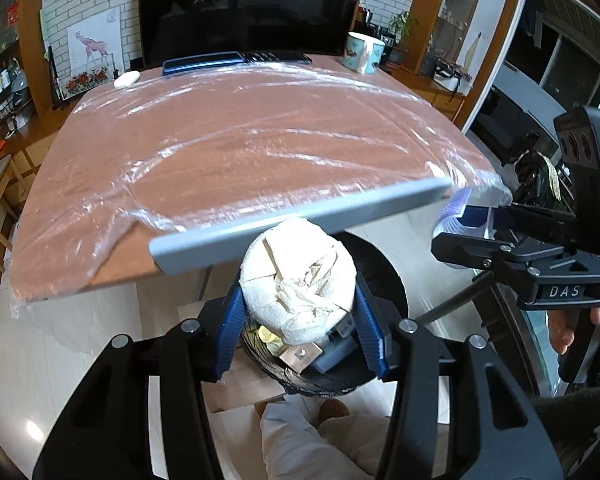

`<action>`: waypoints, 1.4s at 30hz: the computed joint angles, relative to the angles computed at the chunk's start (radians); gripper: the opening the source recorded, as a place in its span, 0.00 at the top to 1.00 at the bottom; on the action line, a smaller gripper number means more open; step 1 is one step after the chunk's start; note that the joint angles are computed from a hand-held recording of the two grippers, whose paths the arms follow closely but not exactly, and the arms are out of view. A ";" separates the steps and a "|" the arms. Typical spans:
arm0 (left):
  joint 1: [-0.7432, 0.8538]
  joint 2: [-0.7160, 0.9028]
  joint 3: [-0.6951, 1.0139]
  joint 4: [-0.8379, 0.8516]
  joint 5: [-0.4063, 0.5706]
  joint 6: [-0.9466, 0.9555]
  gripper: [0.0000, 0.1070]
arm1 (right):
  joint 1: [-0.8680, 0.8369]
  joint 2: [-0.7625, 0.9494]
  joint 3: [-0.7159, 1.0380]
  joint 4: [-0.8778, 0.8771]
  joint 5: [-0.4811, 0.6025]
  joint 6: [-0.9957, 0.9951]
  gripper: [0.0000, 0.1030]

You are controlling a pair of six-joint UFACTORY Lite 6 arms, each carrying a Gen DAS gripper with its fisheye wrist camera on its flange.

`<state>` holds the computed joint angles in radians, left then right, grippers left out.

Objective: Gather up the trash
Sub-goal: 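Carry the paper ball and lavender basket over the wastebasket with both tools, then open both tools to drop the paper ball and basket into the wastebasket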

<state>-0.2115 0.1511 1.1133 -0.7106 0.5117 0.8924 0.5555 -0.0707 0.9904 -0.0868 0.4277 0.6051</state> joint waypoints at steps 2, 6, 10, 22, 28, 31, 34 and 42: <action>-0.014 -0.001 -0.019 0.014 -0.012 -0.011 0.52 | 0.005 -0.001 -0.017 0.014 -0.005 -0.009 0.31; -0.040 0.011 -0.043 0.031 -0.037 -0.026 0.51 | 0.018 0.003 -0.052 0.032 -0.019 -0.012 0.31; -0.057 0.043 -0.052 0.041 -0.058 -0.036 0.51 | 0.013 0.030 -0.069 0.060 -0.038 -0.039 0.31; -0.106 0.163 -0.007 0.099 -0.095 -0.081 0.51 | -0.012 0.138 -0.062 0.129 -0.078 -0.125 0.31; -0.115 0.230 0.034 0.124 -0.105 -0.094 0.51 | -0.034 0.191 -0.040 0.154 -0.083 -0.163 0.31; -0.120 0.261 0.056 0.141 -0.107 -0.109 0.51 | -0.043 0.220 -0.026 0.171 -0.087 -0.184 0.31; -0.120 0.291 0.080 0.164 -0.106 -0.123 0.51 | -0.039 0.246 -0.014 0.171 -0.092 -0.180 0.31; -0.119 0.367 0.134 0.214 -0.107 -0.155 0.51 | -0.049 0.316 0.015 0.200 -0.104 -0.210 0.31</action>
<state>-0.3306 0.5182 1.2472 -0.4965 0.4049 0.7369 0.5062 0.2451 1.0058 0.1136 0.3233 0.3954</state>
